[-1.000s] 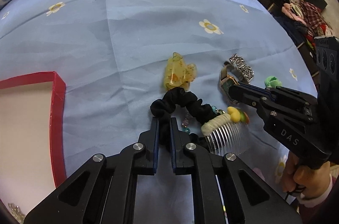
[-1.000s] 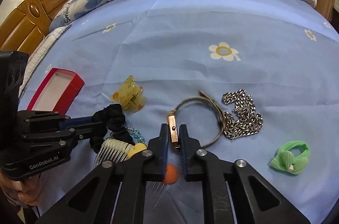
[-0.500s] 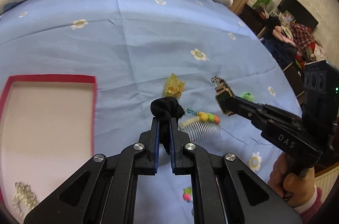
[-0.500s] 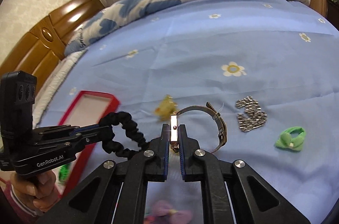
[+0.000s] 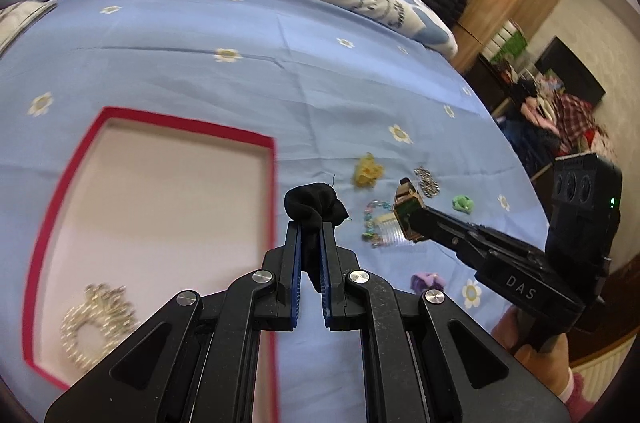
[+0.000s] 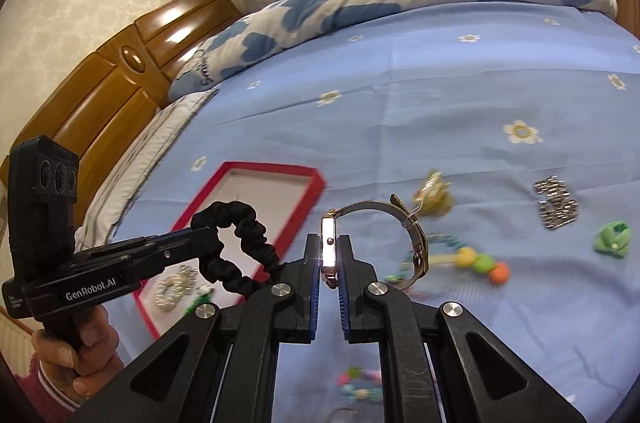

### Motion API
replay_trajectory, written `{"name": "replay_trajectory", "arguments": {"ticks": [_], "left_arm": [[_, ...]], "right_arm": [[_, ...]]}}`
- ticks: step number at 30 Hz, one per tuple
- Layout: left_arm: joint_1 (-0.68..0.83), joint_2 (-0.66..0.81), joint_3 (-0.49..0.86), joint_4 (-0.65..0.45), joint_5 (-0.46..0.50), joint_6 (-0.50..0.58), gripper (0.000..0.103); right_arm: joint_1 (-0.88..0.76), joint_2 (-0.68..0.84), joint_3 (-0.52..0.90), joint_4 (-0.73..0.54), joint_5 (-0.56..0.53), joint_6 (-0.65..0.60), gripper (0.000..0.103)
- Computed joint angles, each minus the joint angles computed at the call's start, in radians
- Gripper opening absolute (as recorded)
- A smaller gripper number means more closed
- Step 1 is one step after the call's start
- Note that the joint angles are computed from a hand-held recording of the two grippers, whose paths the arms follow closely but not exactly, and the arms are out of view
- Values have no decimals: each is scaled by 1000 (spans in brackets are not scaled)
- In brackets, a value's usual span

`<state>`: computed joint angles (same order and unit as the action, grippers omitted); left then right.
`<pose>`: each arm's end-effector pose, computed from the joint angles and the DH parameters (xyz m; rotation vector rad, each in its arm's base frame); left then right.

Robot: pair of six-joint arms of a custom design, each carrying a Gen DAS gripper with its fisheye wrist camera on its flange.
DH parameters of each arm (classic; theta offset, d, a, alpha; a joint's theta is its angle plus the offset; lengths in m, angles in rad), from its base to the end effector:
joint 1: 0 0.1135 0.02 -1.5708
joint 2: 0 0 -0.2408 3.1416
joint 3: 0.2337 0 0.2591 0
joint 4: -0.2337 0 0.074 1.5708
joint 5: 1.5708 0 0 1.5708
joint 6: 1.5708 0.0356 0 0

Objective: Organize jewelry
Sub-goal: 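Carry scrunchie and watch into the box and open both tools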

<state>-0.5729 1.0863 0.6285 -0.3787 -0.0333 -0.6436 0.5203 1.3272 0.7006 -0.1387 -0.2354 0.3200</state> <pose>0.1972 -0.1258 0.1877 -0.1032 2.4709 -0.5097 0.2385 0.1462 0.1727 -0.3620 2.3874 0.6794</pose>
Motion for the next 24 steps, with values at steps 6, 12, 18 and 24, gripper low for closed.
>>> {"name": "replay_trajectory", "arguments": {"ticks": [6, 12, 18, 24], "left_arm": [[118, -176, -105, -67, 37, 5, 7], [241, -308, -174, -133, 79, 35, 7], [355, -358, -222, -142, 134, 77, 7], [499, -337, -269, -96, 219, 129, 7]], "right_arm": [[119, 59, 34, 34, 33, 53, 7], [213, 128, 88, 58, 64, 87, 7], [282, 200, 153, 59, 92, 95, 7], [343, 306, 246, 45, 110, 95, 7]]}}
